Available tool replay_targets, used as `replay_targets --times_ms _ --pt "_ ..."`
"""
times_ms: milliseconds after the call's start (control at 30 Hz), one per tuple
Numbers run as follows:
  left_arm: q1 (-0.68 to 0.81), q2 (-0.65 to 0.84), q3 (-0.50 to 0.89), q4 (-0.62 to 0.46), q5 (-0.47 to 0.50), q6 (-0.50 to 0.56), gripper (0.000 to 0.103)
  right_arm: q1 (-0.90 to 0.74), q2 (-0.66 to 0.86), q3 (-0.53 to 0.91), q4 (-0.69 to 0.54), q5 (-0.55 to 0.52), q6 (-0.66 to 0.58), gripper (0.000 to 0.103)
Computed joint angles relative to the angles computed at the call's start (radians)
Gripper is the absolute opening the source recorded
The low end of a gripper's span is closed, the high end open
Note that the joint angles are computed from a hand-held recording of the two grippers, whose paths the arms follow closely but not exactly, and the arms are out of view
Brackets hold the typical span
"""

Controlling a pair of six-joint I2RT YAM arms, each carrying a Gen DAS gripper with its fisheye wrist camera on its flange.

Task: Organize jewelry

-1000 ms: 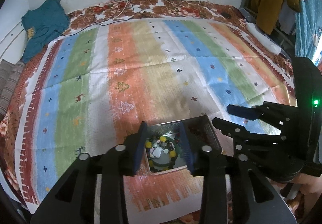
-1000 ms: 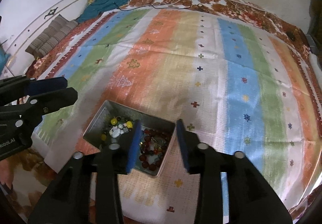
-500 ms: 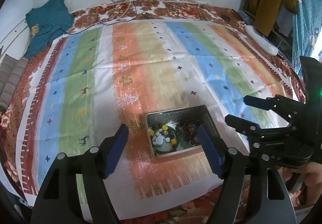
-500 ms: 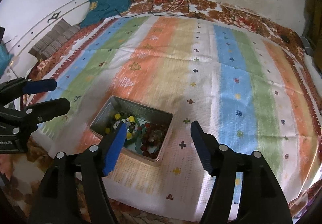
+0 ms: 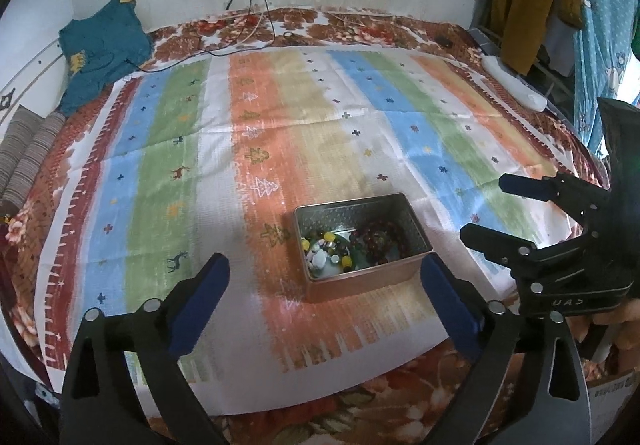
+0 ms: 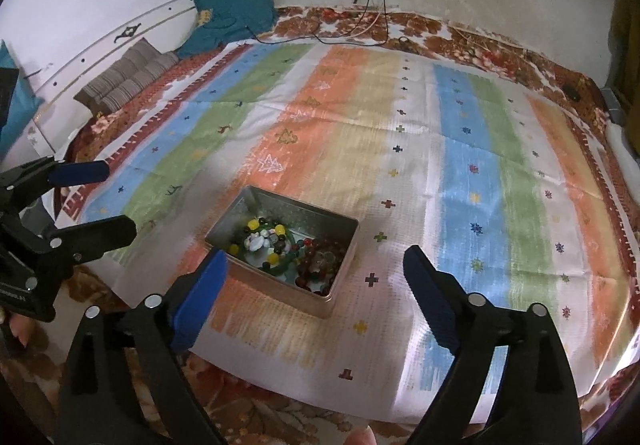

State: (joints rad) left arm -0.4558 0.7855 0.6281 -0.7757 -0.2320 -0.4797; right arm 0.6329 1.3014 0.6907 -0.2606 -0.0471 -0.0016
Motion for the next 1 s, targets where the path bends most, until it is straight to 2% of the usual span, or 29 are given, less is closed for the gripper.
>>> replay_targets --times_ms 200,533,1000 --pt "-0.068 -0.008 -0.002 -0.025 -0.069 -0.040 0.097 0.019 -0.041 -0.024 -0.012 0.037 0.011 0.095" --pt "-0.166 -0.045 -0.011 -0.047 -0.150 -0.077 0.097 -0.004 -0.102 -0.055 -0.003 0.029 0.037 0.096" --pt "-0.196 -0.082 -0.016 -0.053 -0.179 -0.096 0.097 0.005 -0.159 -0.089 0.010 0.032 0.045 0.096"
